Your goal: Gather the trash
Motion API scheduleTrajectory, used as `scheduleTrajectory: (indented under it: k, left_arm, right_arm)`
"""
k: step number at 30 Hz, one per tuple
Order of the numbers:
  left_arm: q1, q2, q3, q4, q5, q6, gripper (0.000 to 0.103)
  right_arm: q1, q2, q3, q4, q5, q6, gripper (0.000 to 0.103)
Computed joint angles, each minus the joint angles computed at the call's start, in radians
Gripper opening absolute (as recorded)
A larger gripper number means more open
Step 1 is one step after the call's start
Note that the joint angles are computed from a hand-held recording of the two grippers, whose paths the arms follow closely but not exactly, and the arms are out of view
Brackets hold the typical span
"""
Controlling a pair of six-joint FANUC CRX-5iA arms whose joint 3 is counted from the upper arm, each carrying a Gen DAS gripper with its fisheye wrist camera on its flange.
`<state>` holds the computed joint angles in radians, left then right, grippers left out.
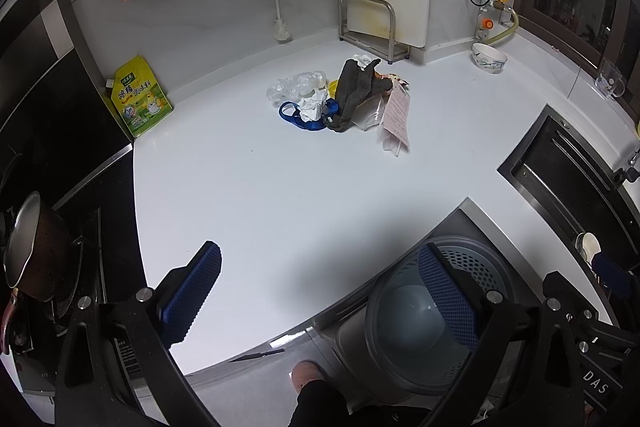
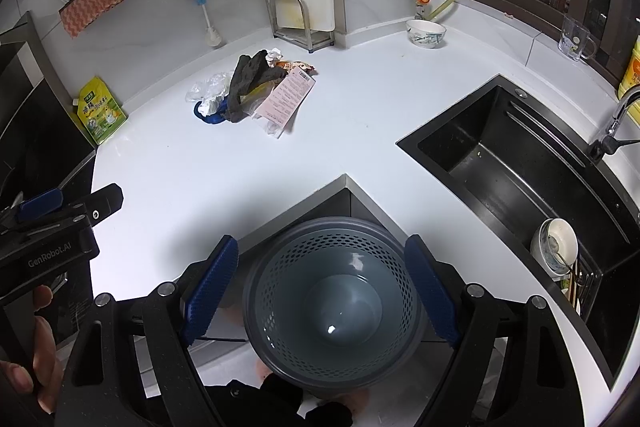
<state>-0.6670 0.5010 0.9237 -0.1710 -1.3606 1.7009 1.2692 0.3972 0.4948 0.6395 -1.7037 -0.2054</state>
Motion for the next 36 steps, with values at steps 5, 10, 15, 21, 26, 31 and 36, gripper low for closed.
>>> scheduleTrajectory:
  k: [5, 10, 15, 21, 26, 31, 36]
  left_arm:
    - [0.003, 0.000, 0.008, 0.003, -0.004, -0.005, 0.097]
    - [0.001, -0.001, 0.005, 0.000, -0.003, -0.001, 0.097]
    - [0.000, -0.005, -0.003, 0.000, 0.002, 0.000, 0.097]
    - [-0.001, -0.008, -0.005, -0.003, 0.002, 0.001, 0.097]
    - [0.009, -0.014, -0.010, 0.004, 0.005, -0.003, 0.097]
    - [0.011, -0.017, -0.013, 0.005, 0.005, -0.005, 0.097]
    - [0.009, -0.019, -0.019, 0.003, 0.008, -0.002, 0.097]
  right_arm:
    - [-0.002, 0.006, 0.012, 0.005, -0.007, 0.005, 0.081]
    - [0.000, 0.006, 0.014, 0.009, -0.010, 0.005, 0.081]
    - [0.001, 0.006, 0.014, 0.010, -0.010, 0.005, 0.081]
    - [0.003, 0.007, 0.011, 0.011, -0.010, 0.001, 0.081]
    - [0.004, 0.011, 0.019, 0.014, -0.016, 0.006, 0.081]
    - [0.006, 0.015, 0.028, 0.016, -0.020, 0.009, 0.081]
    - [0.007, 0.016, 0.028, 0.017, -0.020, 0.008, 0.081]
